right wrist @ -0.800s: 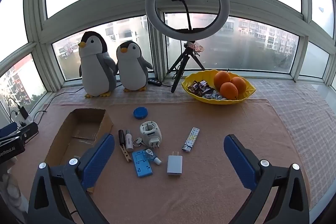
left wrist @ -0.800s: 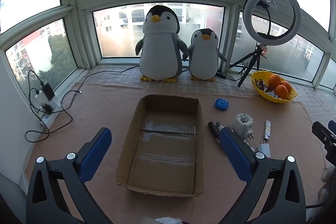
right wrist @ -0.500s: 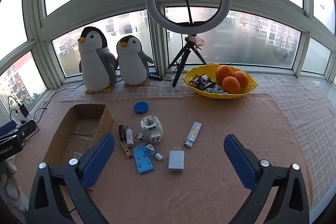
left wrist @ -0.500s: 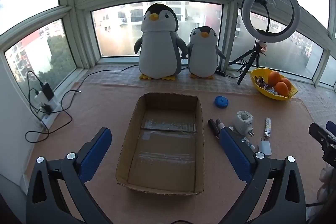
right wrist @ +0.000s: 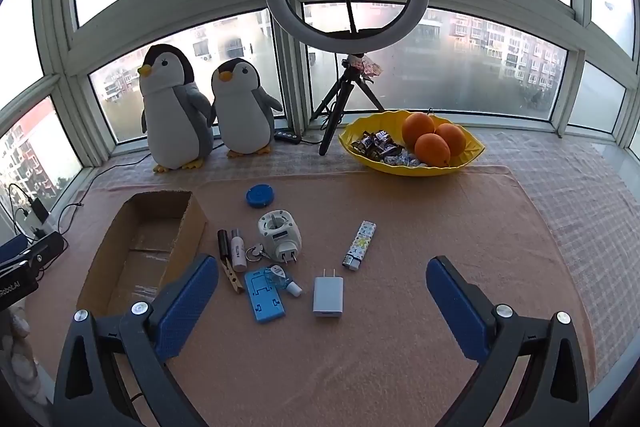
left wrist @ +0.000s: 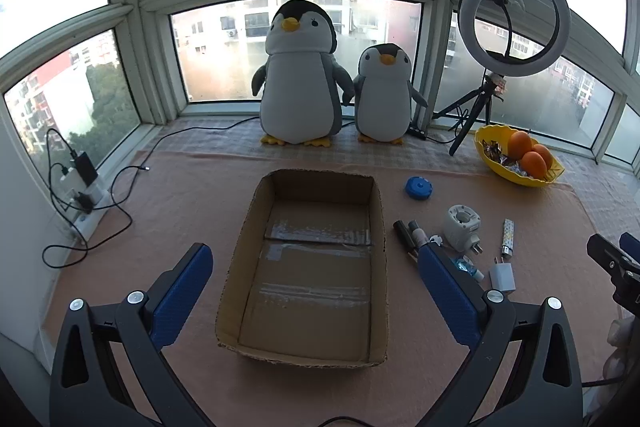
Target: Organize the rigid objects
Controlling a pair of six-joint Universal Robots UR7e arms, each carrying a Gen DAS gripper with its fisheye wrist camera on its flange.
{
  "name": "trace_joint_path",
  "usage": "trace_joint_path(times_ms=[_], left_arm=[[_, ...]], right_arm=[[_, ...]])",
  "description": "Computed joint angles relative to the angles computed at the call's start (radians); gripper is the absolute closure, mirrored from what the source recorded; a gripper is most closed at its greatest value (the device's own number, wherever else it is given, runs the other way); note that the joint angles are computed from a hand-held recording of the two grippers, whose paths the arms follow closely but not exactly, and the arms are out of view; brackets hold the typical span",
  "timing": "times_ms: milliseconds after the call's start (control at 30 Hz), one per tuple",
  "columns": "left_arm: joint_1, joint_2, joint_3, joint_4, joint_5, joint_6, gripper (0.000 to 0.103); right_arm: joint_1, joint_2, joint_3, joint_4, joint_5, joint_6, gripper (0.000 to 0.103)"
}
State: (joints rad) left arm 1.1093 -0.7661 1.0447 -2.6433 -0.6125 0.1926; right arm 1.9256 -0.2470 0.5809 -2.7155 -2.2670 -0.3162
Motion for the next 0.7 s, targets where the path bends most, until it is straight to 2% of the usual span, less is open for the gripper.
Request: trace_joint_path(times_ms=[133, 700], left_arm=[[0.002, -0.007, 0.001, 0.025, -0.020, -0.019, 0.001], [-0.002, -0.015, 0.025, -0.005, -0.016, 0.005, 0.001]], right_arm=[[0.002, 0.002, -0.003, 0.007, 0.000, -0.002, 0.000], [0.007, 0.006, -0.005, 0.033, -0.007, 0.017, 0.000]])
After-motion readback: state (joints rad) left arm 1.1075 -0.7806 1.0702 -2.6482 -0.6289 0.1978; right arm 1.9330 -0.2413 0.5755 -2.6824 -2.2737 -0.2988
